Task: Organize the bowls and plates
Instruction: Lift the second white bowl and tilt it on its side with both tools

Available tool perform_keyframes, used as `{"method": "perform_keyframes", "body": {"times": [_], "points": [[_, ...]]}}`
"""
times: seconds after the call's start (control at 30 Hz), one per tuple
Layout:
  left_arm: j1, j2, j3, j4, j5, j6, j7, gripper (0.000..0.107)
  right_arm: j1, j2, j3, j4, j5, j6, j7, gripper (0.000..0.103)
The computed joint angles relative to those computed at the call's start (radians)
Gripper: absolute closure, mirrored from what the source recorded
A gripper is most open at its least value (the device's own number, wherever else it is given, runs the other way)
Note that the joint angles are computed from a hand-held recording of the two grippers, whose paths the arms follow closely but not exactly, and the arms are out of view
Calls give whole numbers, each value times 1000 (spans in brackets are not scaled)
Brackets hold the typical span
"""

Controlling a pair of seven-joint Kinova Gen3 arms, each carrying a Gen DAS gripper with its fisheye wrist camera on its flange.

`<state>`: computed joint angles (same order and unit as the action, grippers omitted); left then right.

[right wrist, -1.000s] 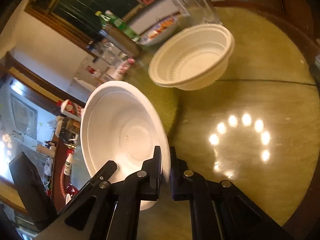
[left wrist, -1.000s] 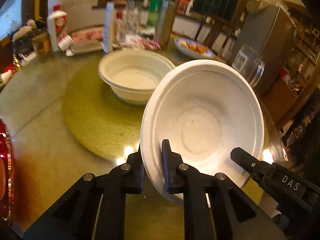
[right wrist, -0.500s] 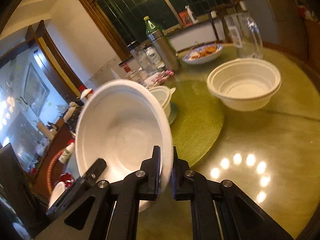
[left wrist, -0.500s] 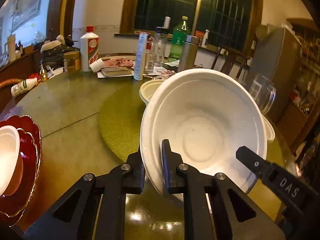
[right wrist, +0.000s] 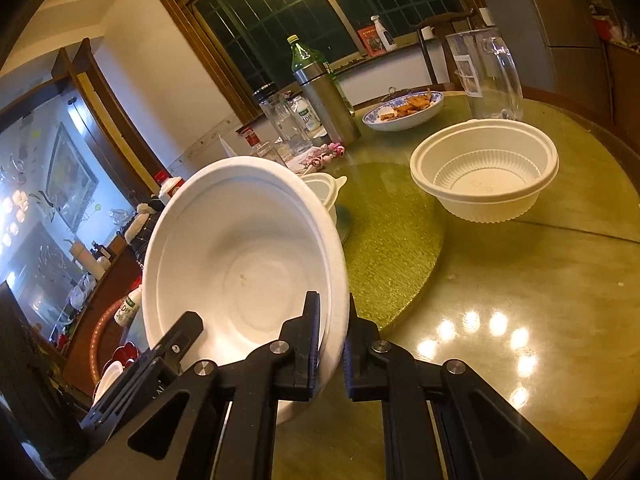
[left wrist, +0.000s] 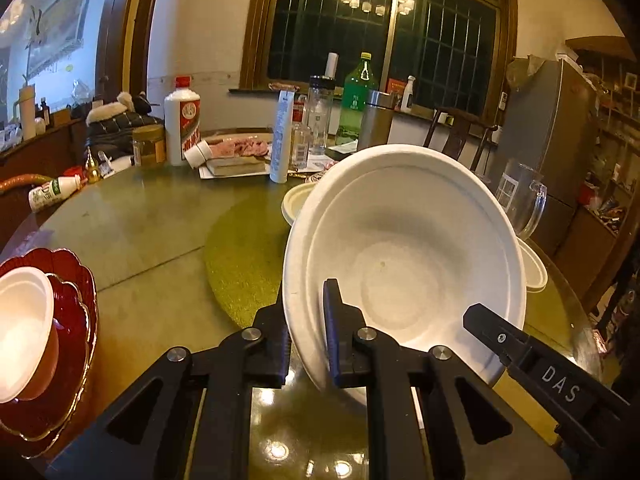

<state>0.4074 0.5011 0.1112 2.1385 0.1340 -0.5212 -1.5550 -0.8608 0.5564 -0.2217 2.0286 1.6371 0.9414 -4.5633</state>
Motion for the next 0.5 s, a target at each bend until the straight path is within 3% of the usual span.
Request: {"method": "perform_keyframes", "body": {"times": [0.5], "points": [[0, 7, -1, -6, 1, 0, -3, 96, -1, -4, -10, 15, 15, 9, -26, 93]]}}
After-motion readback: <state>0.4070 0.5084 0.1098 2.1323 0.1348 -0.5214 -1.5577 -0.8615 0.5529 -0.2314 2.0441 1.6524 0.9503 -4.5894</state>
